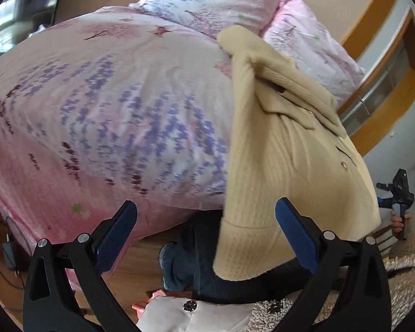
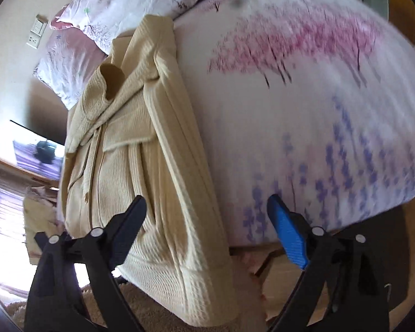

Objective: Fold large clothes

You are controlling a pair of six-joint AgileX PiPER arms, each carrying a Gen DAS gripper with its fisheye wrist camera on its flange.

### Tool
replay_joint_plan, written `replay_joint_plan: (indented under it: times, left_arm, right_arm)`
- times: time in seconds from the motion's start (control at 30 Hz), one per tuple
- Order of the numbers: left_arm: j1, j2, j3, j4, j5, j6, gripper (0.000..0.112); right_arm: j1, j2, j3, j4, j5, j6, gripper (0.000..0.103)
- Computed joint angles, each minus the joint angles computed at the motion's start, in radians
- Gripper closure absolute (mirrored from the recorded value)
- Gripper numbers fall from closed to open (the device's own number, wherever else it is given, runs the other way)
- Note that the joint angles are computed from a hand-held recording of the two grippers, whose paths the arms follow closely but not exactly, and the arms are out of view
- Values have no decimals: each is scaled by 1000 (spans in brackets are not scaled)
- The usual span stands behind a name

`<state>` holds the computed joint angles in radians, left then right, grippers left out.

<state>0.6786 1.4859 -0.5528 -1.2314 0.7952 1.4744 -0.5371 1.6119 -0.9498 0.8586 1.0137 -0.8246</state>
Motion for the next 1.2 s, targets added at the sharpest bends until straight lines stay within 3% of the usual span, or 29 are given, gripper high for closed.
replay_joint_plan:
  times: [0.03, 0.2, 0.43, 0.63, 0.8, 0.87, 1.03, 1.13, 1.2]
  left_arm:
    - [-6, 3, 4, -17, -2, 18, 11]
    - [-43, 48, 8, -39, 7, 43, 14]
    - [-78, 123, -16, -48, 42, 49, 18]
    - [-72, 196, -21, -51, 124, 89, 18]
    - [-64, 269, -23, -60, 196, 124, 24]
    - [-77, 278, -20, -52, 192, 127, 27]
    - [-103, 295, -17, -72, 188, 140, 30]
    - [-94, 307, -31, -68, 217, 130, 40]
    - [-74, 313, -38, -51, 259, 130, 58]
  right_arm:
    - [-28, 18, 6, 33, 44, -44, 19]
    - [-74, -7, 56, 47, 92, -108, 28]
    - [-37, -82, 111, -67, 85, -51, 28]
    - [-5, 23, 127, 24, 109, -135, 31]
    - [-20, 40, 157, 69, 130, -190, 52]
    - [-33, 31, 169, 73, 150, -207, 58]
    - [-31, 48, 188, 99, 166, -237, 59]
    - [20, 40, 198, 112, 145, -225, 62]
    - [31, 25, 202, 118, 150, -226, 80]
